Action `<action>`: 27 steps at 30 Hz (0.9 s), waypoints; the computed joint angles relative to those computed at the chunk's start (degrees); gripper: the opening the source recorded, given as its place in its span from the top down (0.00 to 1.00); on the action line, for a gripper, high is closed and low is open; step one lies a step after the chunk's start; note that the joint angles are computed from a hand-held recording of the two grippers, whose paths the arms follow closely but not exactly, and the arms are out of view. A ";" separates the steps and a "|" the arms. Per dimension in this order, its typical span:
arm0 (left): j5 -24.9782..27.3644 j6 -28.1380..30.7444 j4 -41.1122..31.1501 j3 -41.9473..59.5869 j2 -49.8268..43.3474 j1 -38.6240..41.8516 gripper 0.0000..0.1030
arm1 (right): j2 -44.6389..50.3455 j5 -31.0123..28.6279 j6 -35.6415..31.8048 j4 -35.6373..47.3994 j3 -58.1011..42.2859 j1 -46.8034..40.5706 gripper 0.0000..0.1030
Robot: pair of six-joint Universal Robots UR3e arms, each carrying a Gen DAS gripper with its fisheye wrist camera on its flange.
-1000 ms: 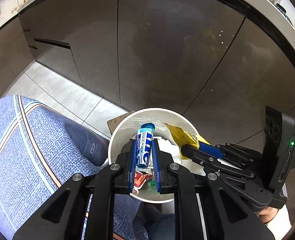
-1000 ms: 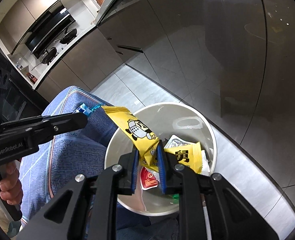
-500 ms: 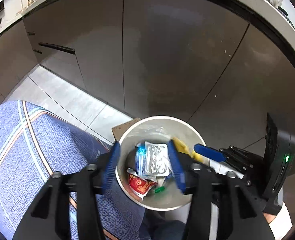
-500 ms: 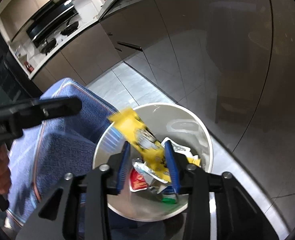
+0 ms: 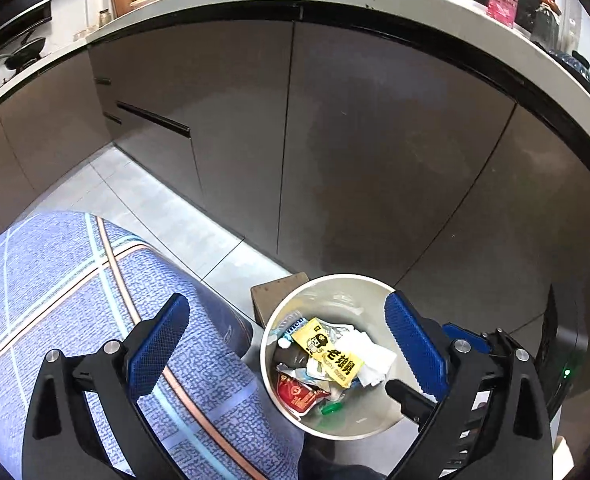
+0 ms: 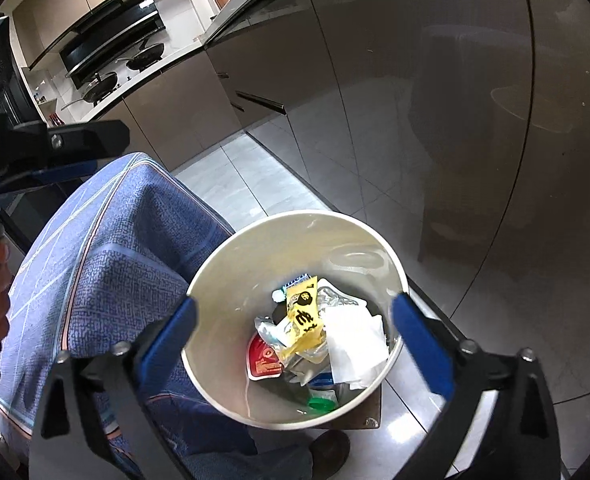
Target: Collect trash
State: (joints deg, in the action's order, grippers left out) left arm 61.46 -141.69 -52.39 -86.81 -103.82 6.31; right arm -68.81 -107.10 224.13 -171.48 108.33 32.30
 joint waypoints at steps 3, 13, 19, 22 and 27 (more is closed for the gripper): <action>0.97 -0.85 0.83 -0.98 1.09 0.36 0.08 | 0.23 0.21 0.03 1.38 -0.92 0.12 0.03; 4.55 -0.80 0.94 -4.57 4.63 2.25 0.08 | 0.13 -1.10 1.35 6.78 -4.29 1.69 0.03; 3.22 0.00 -0.59 -5.98 7.56 4.97 0.08 | -0.88 -2.65 1.44 9.56 -6.61 2.95 0.03; 2.41 0.81 -2.42 -6.18 9.76 6.57 0.08 | -1.34 -3.71 1.86 11.47 -8.37 3.84 0.03; 1.03 1.61 -4.63 -7.29 14.87 9.74 0.08 | -2.38 -7.67 3.08 17.10 -13.79 7.00 0.03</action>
